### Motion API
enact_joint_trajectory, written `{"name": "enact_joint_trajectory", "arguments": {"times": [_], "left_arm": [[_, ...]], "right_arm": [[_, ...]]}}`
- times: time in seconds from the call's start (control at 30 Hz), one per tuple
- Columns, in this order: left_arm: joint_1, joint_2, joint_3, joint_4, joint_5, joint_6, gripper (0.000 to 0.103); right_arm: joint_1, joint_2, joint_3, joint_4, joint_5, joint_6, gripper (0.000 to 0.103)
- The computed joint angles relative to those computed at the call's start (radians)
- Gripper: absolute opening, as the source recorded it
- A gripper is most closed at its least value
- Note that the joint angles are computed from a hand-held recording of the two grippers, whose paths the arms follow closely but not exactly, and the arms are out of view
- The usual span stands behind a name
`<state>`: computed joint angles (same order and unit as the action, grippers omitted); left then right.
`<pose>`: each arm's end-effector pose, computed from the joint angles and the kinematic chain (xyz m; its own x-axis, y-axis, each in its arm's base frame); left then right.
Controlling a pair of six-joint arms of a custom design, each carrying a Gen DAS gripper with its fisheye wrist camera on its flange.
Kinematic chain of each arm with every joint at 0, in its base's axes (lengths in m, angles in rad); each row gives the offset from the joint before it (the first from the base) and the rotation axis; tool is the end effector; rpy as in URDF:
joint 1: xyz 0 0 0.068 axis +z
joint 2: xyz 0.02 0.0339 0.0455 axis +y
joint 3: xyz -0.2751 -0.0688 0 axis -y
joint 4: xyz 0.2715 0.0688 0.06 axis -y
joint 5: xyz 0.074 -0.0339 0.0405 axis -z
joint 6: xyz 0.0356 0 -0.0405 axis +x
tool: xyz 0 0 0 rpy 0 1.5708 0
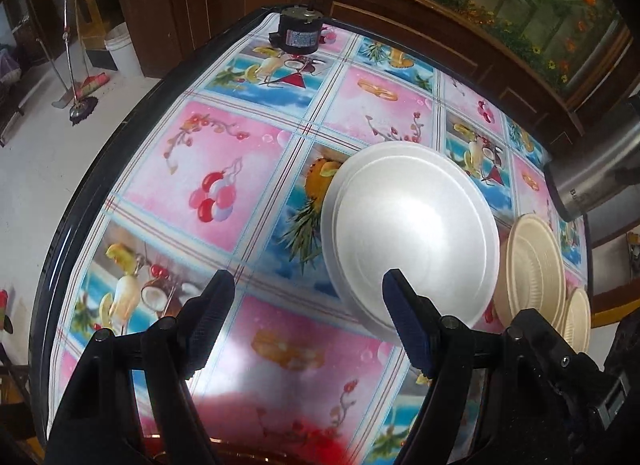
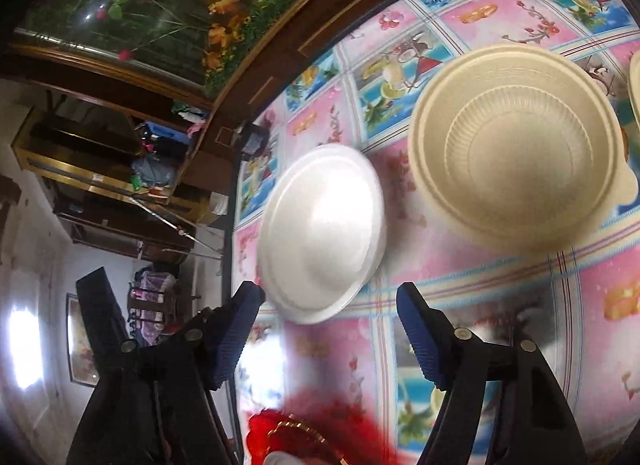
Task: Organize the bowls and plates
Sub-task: 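Grasp the rim of the white bowl with the left tool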
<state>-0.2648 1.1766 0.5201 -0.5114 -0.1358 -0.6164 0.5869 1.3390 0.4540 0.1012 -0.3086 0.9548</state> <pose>0.2029 -0.0500 0.1488 -0.8448 -0.3644 -0.3919 -0.3435 0.9308 -0.1250 0.2035 0.1483 0.1329 -0.9165 0.3244 -0.2342 0.0715 0.7086 0.7019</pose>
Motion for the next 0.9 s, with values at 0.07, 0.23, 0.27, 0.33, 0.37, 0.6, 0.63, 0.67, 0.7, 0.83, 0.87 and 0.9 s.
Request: {"name": "enact_joint_trajectory", "arguments": {"times": [0.07,0.23,0.27,0.33,0.37,0.6,0.63,0.67,0.7,0.83,0.87,0.9], "left_arm": [[-0.012,0.028,0.005,0.021,-0.018,0.002,0.076],[-0.019,0.088,0.019,0.058,-0.042,0.009,0.076],[-0.017,0.095,0.02,0.064,-0.043,0.011,0.076],[-0.012,0.118,0.026,0.073,-0.041,0.016,0.076],[-0.011,0.124,0.028,0.076,-0.04,0.018,0.076],[-0.017,0.184,0.04,0.106,-0.05,0.023,0.076],[-0.015,0.198,0.044,0.11,-0.051,0.024,0.076],[-0.011,0.209,0.045,0.117,-0.047,0.022,0.076],[-0.008,0.218,0.047,0.121,-0.044,0.023,0.076],[-0.009,0.248,0.05,0.14,-0.051,0.029,0.076],[-0.01,0.255,0.051,0.143,-0.053,0.029,0.074],[-0.007,0.261,0.052,0.147,-0.05,0.031,0.071]], "right_arm": [[-0.006,0.038,0.011,0.012,0.0,-0.008,0.072],[-0.002,0.082,0.034,0.005,0.023,-0.025,0.071],[-0.004,0.093,0.04,0.004,0.024,-0.027,0.071],[-0.002,0.107,0.048,0.004,0.032,-0.03,0.071],[-0.001,0.116,0.052,0.004,0.035,-0.029,0.071],[0.015,0.168,0.091,-0.005,0.064,-0.042,0.067],[0.018,0.177,0.096,-0.005,0.067,-0.043,0.065],[0.02,0.189,0.103,-0.005,0.068,-0.044,0.065],[0.023,0.201,0.109,-0.006,0.072,-0.044,0.063],[0.019,0.23,0.118,0.0,0.081,-0.045,0.058],[0.02,0.238,0.122,0.0,0.085,-0.048,0.057],[0.022,0.246,0.127,-0.003,0.088,-0.049,0.054]]}}
